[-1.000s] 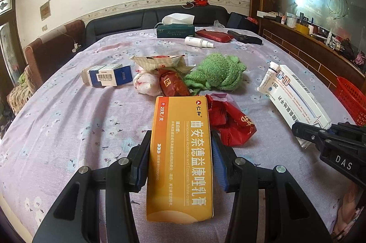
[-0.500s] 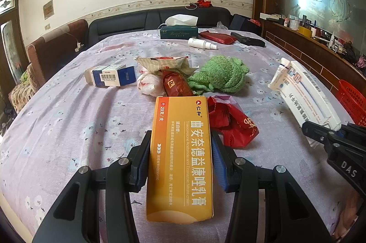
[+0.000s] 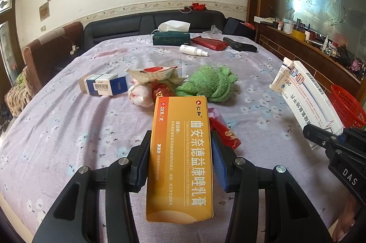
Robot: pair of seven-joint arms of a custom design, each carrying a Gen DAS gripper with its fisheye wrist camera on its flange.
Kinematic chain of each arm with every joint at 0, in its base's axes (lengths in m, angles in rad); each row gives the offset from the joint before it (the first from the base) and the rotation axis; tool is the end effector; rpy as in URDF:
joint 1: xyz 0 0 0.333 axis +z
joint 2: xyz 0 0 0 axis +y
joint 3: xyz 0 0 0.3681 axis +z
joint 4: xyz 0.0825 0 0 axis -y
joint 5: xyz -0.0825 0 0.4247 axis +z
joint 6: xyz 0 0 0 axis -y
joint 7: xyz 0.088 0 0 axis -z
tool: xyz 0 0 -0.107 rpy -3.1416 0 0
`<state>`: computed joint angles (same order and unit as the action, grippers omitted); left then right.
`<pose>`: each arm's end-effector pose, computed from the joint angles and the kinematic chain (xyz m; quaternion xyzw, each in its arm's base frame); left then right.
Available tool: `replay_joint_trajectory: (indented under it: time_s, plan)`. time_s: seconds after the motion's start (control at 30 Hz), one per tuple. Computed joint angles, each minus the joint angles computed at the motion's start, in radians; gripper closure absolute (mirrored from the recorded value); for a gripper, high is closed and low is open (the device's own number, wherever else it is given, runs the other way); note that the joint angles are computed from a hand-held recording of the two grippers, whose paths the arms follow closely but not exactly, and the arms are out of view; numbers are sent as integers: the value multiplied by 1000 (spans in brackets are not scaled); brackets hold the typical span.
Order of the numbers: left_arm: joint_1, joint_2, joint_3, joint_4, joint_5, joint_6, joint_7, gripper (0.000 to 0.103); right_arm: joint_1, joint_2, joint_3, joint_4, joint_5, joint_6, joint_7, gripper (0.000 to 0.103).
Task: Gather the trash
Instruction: 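Carry the orange box and white box in both tools toward the red basket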
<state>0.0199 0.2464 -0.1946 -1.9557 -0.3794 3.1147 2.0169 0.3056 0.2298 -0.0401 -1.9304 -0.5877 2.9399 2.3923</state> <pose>0.6922 -0.0787 0.4865 -0.5611 0.6985 -0.3463 0.2781 0.6605 0.2190 0.4817 -0.6417 0.6551 -0.2475 0.3126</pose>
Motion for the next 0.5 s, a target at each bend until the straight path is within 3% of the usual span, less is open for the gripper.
replay_joint_trajectory:
  time_s: [0.5]
  plan:
    - [22, 1, -54, 37, -78, -44, 88, 57, -13, -20, 10, -22, 34, 5, -18, 88]
